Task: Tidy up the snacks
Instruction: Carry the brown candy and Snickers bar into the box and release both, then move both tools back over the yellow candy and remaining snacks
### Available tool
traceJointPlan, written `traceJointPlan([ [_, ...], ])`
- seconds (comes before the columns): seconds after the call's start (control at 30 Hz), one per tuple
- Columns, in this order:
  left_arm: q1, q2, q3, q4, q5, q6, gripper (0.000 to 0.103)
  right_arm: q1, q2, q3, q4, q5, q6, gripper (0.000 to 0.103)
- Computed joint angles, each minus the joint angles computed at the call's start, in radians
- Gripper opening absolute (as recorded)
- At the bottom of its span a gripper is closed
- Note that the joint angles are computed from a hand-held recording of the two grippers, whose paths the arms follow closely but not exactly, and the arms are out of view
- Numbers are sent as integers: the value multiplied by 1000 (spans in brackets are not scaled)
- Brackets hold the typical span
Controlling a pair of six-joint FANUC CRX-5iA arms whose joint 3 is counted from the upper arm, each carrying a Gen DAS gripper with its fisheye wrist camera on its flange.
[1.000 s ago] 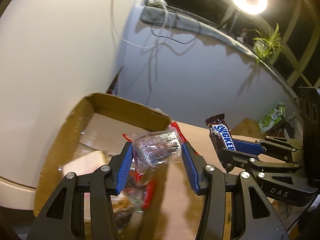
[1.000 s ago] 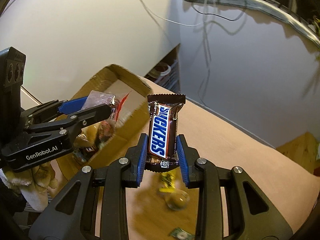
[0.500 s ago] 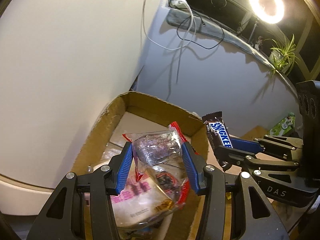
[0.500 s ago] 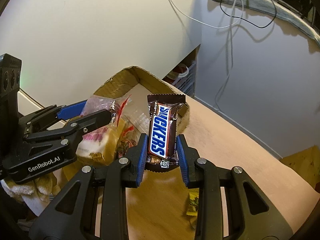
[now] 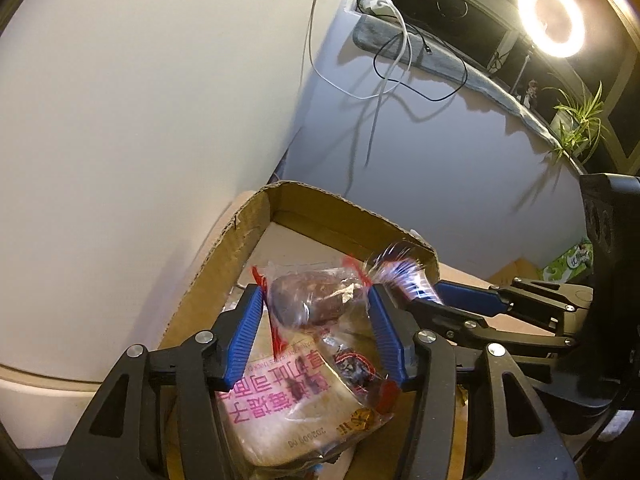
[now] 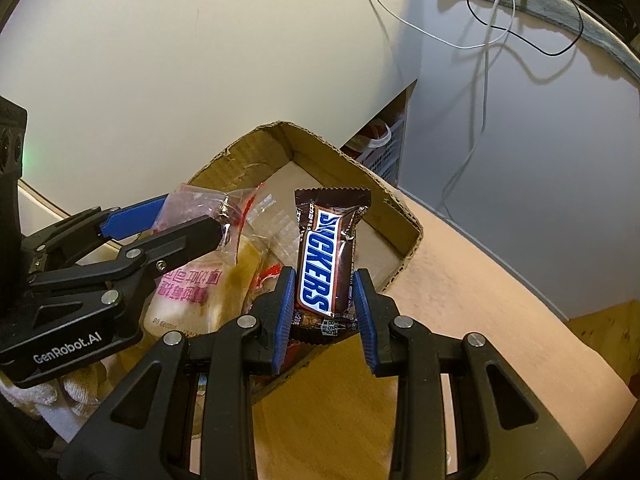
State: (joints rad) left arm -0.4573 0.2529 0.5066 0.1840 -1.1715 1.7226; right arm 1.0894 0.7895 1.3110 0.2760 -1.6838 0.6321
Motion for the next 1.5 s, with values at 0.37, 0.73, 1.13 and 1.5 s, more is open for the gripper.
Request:
traceJointPlan([
  [0.37, 2, 11, 18, -14, -7, 25, 56, -2, -45, -79, 17, 39, -15, 57],
  [0.73, -14, 15, 29, 0, -2, 19, 56, 10, -182, -299, 43, 105, -72, 66],
  [1.13, -77, 7, 35, 7, 18, -31, 56, 53, -406, -614, 85, 148, -185, 76],
  [1.5, -127, 17, 30, 42, 19, -64, 56, 136, -562, -822, 105, 100, -292, 79],
])
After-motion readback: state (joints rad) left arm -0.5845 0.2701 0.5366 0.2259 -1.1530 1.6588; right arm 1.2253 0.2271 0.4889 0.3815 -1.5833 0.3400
